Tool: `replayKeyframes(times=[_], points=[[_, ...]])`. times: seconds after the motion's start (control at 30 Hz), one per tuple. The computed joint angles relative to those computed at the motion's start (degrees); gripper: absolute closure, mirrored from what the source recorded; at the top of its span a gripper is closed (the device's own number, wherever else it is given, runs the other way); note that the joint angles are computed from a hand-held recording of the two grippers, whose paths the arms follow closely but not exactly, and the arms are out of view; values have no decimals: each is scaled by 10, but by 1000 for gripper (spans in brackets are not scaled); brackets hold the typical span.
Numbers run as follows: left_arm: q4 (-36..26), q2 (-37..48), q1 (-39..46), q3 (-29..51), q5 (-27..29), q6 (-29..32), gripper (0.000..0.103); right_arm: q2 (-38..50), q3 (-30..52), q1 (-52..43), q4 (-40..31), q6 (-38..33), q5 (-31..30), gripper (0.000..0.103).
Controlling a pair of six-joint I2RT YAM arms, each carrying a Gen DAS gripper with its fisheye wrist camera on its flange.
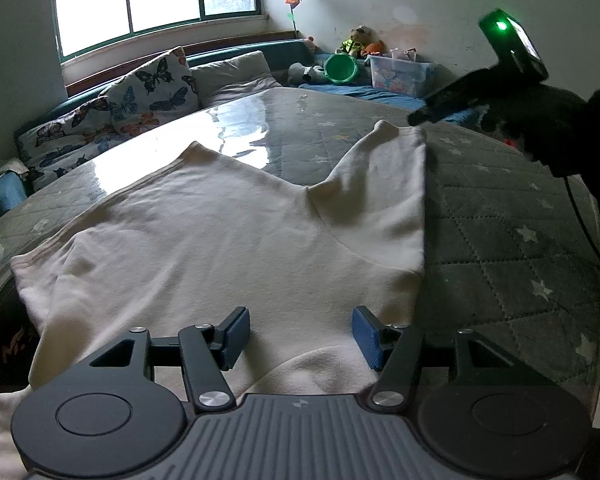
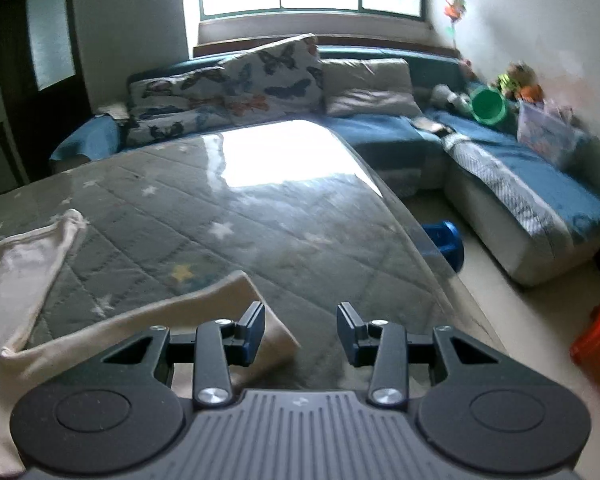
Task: Fold clothes
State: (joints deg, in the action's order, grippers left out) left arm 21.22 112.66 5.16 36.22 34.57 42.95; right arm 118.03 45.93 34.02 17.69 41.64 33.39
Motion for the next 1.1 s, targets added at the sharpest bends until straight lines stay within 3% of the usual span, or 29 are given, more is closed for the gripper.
replayKeyframes(times=[0.3, 0.47, 0.5, 0.53, 0.57, 0.7, 1.1], points=[[-11, -11, 5, 2, -1, -5, 43, 21, -27, -12, 78, 23, -36, 63], [-13, -10, 9, 5, 2, -12, 43, 30, -9, -5, 60, 18, -33, 64], [-14, -9, 10, 6, 2, -13, 43, 30, -5, -4, 52, 20, -31, 67], [-13, -9, 11, 6, 3, -14, 43, 29, -3, -4, 48, 22, -31, 79], [-13, -9, 13, 6, 4, -13, 43, 28, -1, -3, 43, 24, -30, 84], [-14, -12, 22, 5, 10, -15, 43, 19, -5, 2, 51, 34, -29, 95], [-21, -28, 78, 2, 37, -13, 42, -74, -26, 48, 97, 5, -60, 98]])
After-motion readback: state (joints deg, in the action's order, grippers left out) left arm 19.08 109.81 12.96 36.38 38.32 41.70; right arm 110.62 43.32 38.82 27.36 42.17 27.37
